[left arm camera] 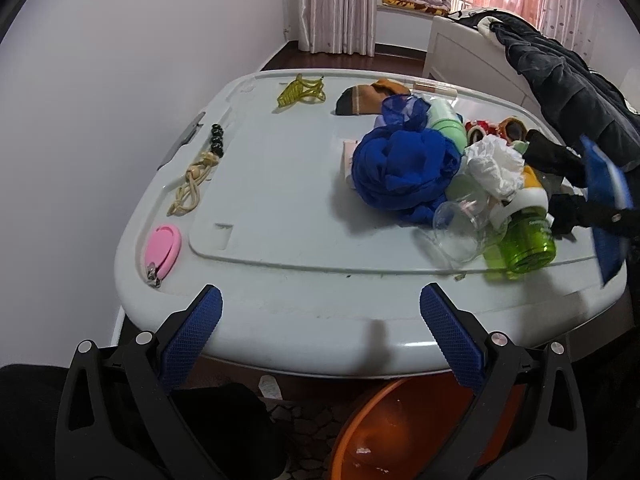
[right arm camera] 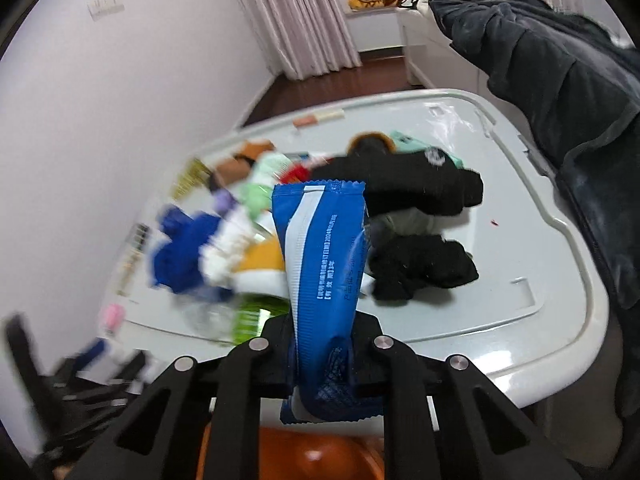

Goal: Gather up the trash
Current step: 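Grasp the blue snack wrapper with the right tool while the left tool grasps the blue mesh cloth, then lower both tools over the orange bucket and open them to drop the items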

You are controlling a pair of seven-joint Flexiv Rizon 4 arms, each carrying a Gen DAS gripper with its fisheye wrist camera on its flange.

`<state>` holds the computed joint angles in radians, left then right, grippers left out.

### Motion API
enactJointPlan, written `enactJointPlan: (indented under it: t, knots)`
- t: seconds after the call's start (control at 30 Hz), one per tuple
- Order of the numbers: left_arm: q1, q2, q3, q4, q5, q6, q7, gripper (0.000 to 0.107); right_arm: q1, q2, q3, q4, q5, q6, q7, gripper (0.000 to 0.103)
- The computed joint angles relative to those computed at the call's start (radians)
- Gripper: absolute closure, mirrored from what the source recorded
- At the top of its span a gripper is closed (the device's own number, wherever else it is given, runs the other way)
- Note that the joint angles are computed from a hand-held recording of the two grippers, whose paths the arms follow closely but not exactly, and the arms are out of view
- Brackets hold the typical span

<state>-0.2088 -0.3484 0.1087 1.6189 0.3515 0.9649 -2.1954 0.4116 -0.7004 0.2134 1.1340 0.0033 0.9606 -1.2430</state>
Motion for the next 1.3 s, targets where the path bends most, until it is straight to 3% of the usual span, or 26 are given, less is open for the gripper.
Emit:
enactJointPlan:
  t: [0.2, 0.33, 0.53, 0.73, 0.77, 0.8, 0.93, 1.17, 1.3]
  knots:
    - [0.03, -0.048, -0.035, -0.128, -0.098, -0.065, 0.087, 0.01, -0.02, -0.01, -0.007, -0.037, -0.011, 0.027, -0.043, 0.085]
    - [0.007, -0.147, -0.015, -0.309, -0.085, -0.153, 0.079, 0.01, -0.032, -0.016, 0.014, -0.037, 0.018, 0.032, -0.062, 0.085]
    - [0.011, -0.296, -0.022, -0.496, -0.153, -0.247, 0.139, 0.009, -0.031, -0.003, 0.012, -0.013, 0.025, 0.056, -0.078, 0.083]
    - [0.022, -0.358, -0.012, -0.526, -0.186, -0.243, 0.168, 0.015, -0.03, -0.021, 0.016, -0.038, 0.029, 0.016, -0.081, 0.083]
    - [0.028, -0.351, -0.016, -0.502, -0.197, -0.211, 0.166, 0.022, -0.028, -0.024, 0.015, -0.042, 0.029, 0.013, -0.081, 0.083]
    - [0.034, -0.342, -0.022, -0.479, -0.211, -0.187, 0.168, 0.039, -0.024, -0.024, 0.011, -0.041, 0.027, 0.014, -0.079, 0.083]
    - [-0.006, -0.308, 0.03, -0.444, -0.149, -0.154, 0.137, 0.054, -0.01, -0.027, -0.003, -0.039, 0.009, 0.022, -0.074, 0.083]
    - [-0.081, -0.162, 0.094, -0.317, 0.019, -0.086, 0.005, 0.055, -0.01, -0.013, 0.017, 0.002, 0.004, 0.096, -0.115, 0.083]
    - [-0.096, -0.039, 0.082, -0.198, 0.086, -0.066, -0.069, 0.055, -0.011, 0.022, 0.033, 0.065, -0.002, 0.162, -0.163, 0.083]
